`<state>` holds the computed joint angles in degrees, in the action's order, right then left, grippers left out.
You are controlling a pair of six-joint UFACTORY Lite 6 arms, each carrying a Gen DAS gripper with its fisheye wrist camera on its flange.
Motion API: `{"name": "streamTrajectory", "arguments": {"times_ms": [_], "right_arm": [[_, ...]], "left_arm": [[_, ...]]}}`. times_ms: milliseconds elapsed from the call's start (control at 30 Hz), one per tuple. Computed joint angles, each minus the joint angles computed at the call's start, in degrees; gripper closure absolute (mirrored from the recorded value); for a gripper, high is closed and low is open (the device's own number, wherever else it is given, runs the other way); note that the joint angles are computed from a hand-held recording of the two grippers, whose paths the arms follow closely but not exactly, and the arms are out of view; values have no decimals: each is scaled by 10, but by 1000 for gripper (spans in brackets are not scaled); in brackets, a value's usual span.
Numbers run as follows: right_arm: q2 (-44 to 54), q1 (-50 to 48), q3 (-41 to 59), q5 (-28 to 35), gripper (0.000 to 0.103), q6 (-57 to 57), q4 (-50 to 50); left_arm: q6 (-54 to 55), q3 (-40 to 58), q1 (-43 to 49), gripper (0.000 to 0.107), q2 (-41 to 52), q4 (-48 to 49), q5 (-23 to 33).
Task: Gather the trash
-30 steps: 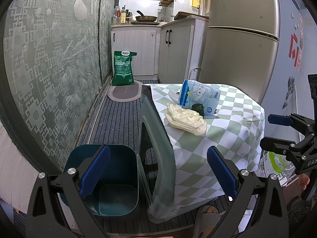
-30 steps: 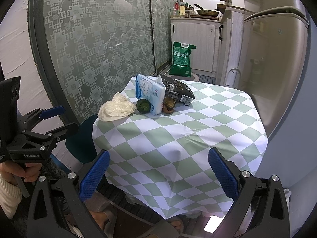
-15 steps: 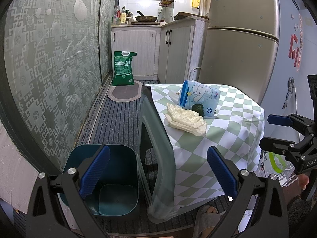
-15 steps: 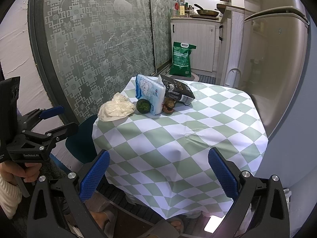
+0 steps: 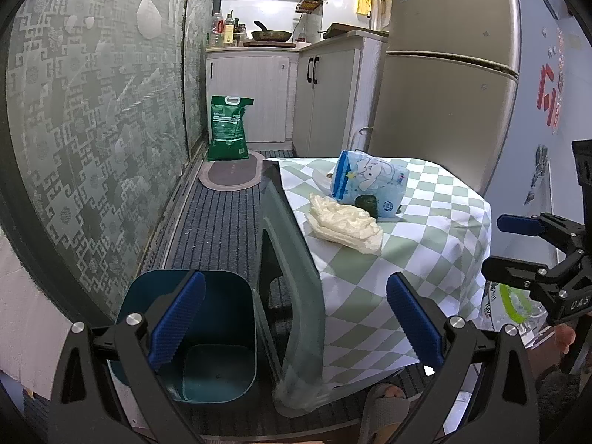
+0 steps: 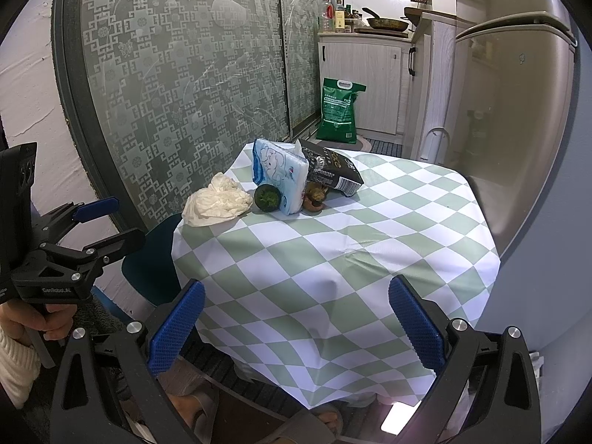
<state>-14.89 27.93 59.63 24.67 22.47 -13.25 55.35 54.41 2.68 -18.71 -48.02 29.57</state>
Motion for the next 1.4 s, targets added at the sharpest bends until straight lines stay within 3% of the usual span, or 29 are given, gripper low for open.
{"name": "streamTrajectory", "arguments": {"times_ms": [233,367,567,667,1067,1400], "right_arm": [[-3,2,2,-1,3,-8,8],[-4,0,6,2,3,-25,27],[5,-2,23,12,6,-34,34],[16,-12,49,25,6,-70,61],[69,-62,143,78,6,-209,169],[166,-70,249,133,22,-280,203]], "left_arm": [[5,10,-4,8,-1,-14,22],[47,3,-5,22,2,-42,26],[100,13,-7,24,18,-58,43],[100,49,-13,34,50,-36,58],[170,112,-82,45,113,76,25],[189,190,-104,56,198,131,42]]}}
